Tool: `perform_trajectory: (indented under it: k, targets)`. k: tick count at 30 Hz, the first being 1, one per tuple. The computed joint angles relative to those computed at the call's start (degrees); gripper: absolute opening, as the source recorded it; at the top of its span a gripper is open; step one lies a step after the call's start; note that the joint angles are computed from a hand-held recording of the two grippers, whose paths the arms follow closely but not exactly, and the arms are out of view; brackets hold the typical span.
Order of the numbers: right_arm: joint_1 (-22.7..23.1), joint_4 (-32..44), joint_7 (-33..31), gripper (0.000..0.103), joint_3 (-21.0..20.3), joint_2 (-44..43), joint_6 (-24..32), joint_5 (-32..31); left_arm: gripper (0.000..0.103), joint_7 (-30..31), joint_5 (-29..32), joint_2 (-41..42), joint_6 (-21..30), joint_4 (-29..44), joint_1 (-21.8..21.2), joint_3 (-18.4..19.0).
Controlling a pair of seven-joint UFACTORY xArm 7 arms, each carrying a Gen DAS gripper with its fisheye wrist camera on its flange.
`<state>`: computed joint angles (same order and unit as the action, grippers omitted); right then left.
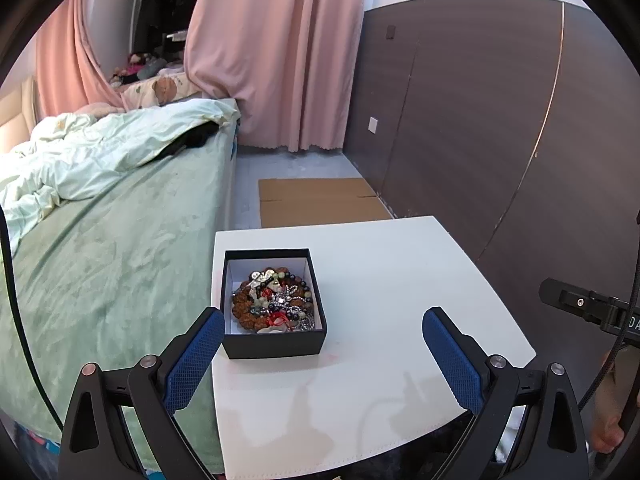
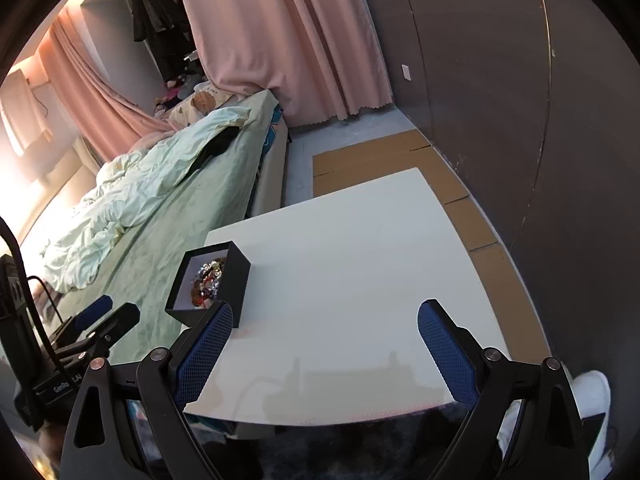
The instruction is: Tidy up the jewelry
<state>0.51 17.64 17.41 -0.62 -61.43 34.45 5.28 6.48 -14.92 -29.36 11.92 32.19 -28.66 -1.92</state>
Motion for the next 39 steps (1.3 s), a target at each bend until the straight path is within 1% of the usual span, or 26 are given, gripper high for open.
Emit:
perform_trajectory:
  k: [3, 7, 11, 16, 26, 30, 39]
  targets:
    - [-0.2, 0.1, -0.1, 0.094, -0.2, 0.0, 0.4, -0.1, 0.099, 0.2, -0.3, 0.0, 0.4, 0.3, -0.4, 0.4]
    - [0.0, 0.2, 0.1, 0.094, -0.2, 0.0, 0.7, 0.1, 0.099, 1.1, -2.4, -0.4, 0.8, 0.4, -2.1, 1.9]
    - [0.0, 0.2, 0.1, 0.094, 0.0, 0.0, 0.7, 0.0, 0.099, 0.1, -1.8, -0.8, 0.4, 0.1, -0.6, 0.4]
    - [0.3, 0.1, 0.2, 0.094, 0.0, -0.4, 1.1, 0.1, 0.099, -0.2, -2.0, -1.4, 0.4, -0.2, -0.8, 0.8]
    - [0.8, 0.0, 0.7, 0.094, 0.8, -1.1, 2.2, 0.0, 0.099, -1.2, -0.6, -2.4, 0.4, -0.9, -0.3, 0.2]
    - [0.8, 0.0, 1.0, 0.094, 0.8, -1.2, 2.3, -0.1, 0.099, -2.7, 1.3, -3.0, -0.4, -1.6, 1.5, -1.6]
    - [1.0, -0.2, 1.1, 0.094, 0.9, -1.3, 2.6, -0.4, 0.099, -3.6, 2.5, -3.2, -0.7, -1.9, 0.9, -0.9]
